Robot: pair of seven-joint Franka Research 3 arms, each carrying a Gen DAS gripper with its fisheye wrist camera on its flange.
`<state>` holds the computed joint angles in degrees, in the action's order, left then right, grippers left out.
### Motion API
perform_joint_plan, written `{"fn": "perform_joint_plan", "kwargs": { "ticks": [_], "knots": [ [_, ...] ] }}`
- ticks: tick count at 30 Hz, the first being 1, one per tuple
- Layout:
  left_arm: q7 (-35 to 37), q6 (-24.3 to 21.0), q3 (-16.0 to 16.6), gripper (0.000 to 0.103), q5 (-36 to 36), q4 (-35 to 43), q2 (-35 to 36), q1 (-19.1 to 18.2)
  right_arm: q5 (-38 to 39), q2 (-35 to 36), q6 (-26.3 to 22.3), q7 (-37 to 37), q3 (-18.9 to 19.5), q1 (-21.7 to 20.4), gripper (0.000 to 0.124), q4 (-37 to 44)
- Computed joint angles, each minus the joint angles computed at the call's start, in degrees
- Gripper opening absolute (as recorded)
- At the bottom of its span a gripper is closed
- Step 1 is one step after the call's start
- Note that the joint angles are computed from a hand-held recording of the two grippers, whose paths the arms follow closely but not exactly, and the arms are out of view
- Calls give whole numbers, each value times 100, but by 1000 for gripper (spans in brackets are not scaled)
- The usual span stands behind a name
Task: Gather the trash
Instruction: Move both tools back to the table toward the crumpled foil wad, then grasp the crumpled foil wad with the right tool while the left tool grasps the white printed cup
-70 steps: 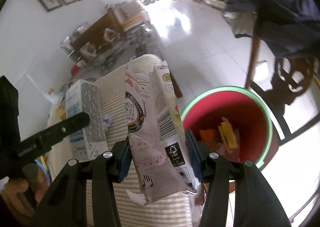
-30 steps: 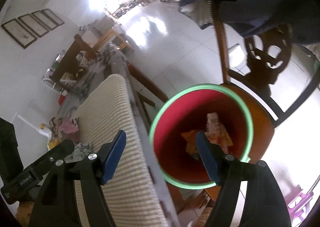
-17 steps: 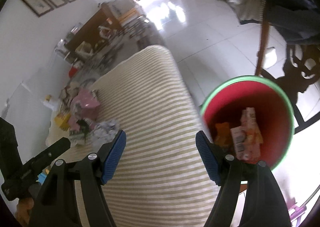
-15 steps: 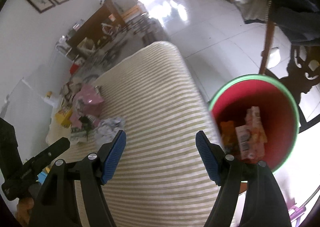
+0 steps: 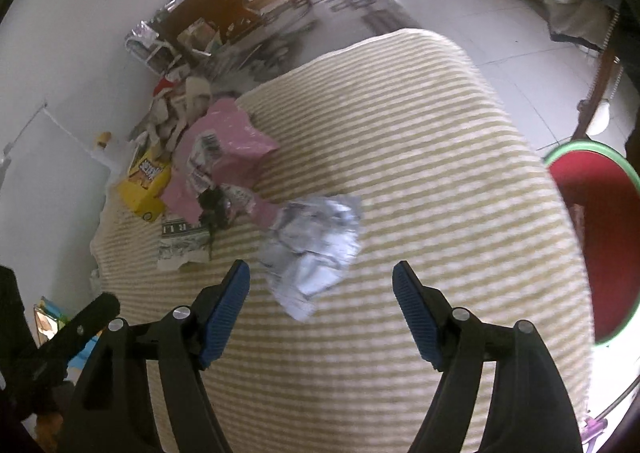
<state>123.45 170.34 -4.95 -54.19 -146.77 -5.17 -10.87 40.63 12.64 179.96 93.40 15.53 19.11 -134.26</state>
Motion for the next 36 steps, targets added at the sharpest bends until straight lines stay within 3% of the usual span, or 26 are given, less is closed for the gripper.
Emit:
{"fn": "perform_joint_plan", "kwargs": {
  "ticks": [4,6,8,10,18,20,23,24,25,27,32,36],
  "knots": [
    [211,-144,127,74,-49,7,24,142,-882,266,-113,830,-762,730,78,268],
    [322,-241,159,74,-88,122,147,243,-1532,408,-296,1497,-1406,1285,78,414],
    [365,-332,128,74,-75,274,334,377,-2052,526,-709,2024,-1817,1598,68,607],
    [263,-422,37,74,69,460,560,541,-2236,549,-798,2197,-1769,1525,57,624],
    [201,-670,-504,74,303,1374,1480,1057,-2991,-47,-173,2982,-1728,1558,54,-122],
    [-153,-631,-555,74,742,1543,1708,1076,-3195,-216,95,3245,-1955,1826,54,-372],
    [-433,-628,-696,74,1011,1726,1945,1214,-3987,-434,311,3976,-3041,2947,55,-666],
    [-454,-649,-768,69,1017,1783,2013,1301,-4151,-439,288,4099,-3196,3117,55,-654],
    [-499,-662,-826,65,1065,1820,2066,1372,-4204,-432,299,4139,-3152,3087,55,-641],
    [-559,-786,-938,47,1188,1890,2154,1532,-4283,-403,334,4313,-3193,3136,55,-624],
    [-26,-812,-1305,45,750,1748,2031,2003,-4442,-404,379,4678,-3708,3590,55,-652],
    [489,-998,-1276,45,15,1468,1666,2138,-4362,-410,381,4663,-3532,3448,55,-653]
  ]
}}
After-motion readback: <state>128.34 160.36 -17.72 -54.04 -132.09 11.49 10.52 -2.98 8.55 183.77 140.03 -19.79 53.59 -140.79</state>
